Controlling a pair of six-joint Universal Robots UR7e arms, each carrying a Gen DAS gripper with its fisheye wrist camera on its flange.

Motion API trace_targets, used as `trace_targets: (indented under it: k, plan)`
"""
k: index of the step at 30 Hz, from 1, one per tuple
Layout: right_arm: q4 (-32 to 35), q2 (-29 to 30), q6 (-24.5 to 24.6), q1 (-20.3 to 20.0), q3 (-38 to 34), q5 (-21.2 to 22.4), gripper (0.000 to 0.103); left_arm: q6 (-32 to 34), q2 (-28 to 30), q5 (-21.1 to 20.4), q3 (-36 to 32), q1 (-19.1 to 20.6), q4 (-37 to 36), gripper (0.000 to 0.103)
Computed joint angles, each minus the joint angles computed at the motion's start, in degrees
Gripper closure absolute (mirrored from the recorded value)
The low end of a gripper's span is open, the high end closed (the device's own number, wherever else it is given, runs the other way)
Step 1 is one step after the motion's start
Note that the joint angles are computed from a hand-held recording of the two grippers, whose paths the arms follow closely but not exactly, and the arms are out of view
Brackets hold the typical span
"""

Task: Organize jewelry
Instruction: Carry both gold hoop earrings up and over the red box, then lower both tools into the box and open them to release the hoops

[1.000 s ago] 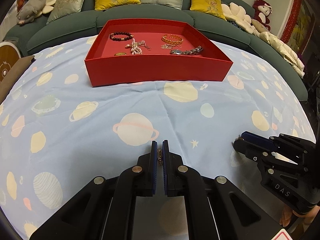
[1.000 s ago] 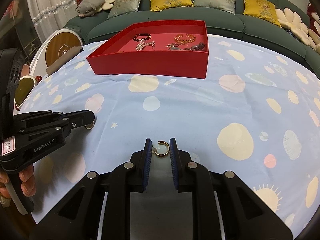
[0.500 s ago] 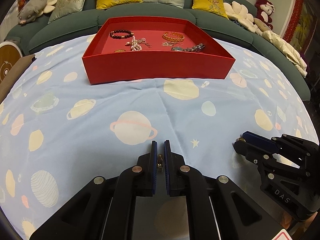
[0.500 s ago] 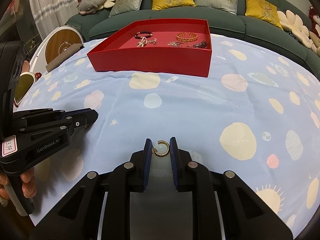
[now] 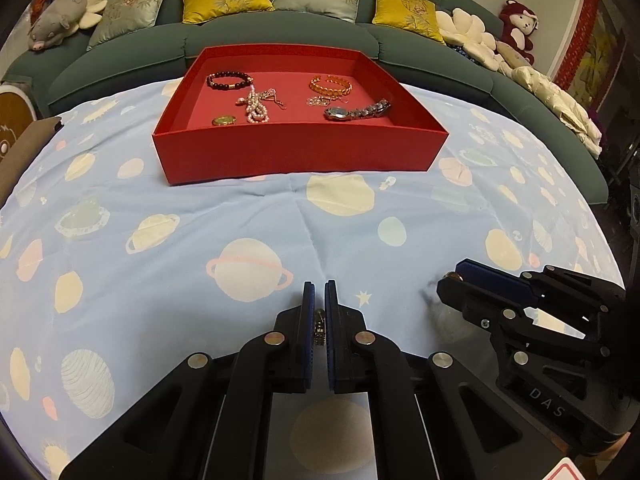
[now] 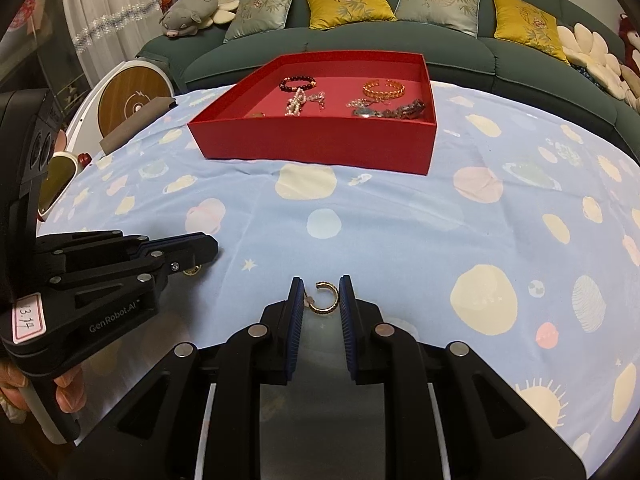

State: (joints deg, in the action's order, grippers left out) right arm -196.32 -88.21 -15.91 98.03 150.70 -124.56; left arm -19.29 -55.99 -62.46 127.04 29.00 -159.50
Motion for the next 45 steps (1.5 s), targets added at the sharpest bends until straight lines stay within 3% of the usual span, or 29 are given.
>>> trace_targets:
  k: [15,23,28,34,45]
  plan:
    - [1.4,-0.6,1.9,3.9,-5.2,-0.3,0.086,-2.5,-4.5,3.2,-4.5,2.3,0.3,0.100]
    - [0.4,2.0,-1.6,6.6,-11.8,-1.4,0.086,1.6,-1.8,5.5,-9.9,2.5,-0.6,0.100]
    - [0.1,3.8,-3.4,4.5,-15.1,-1.0,0.086,4.8,2.4,6.4,-14.2,4.1,-0.7,0.100]
    - [3.8,3.6,-1.5,-0.8,-18.6,1.5,0.086,5.9,7.5,7.1,-21.2,7.2,2.1,0.100]
    - [7.8,9.2,1.6,-4.8,-26.7,4.7,0.086,7.0,15.2,8.2,-30.9,10.3,5.4,0.100]
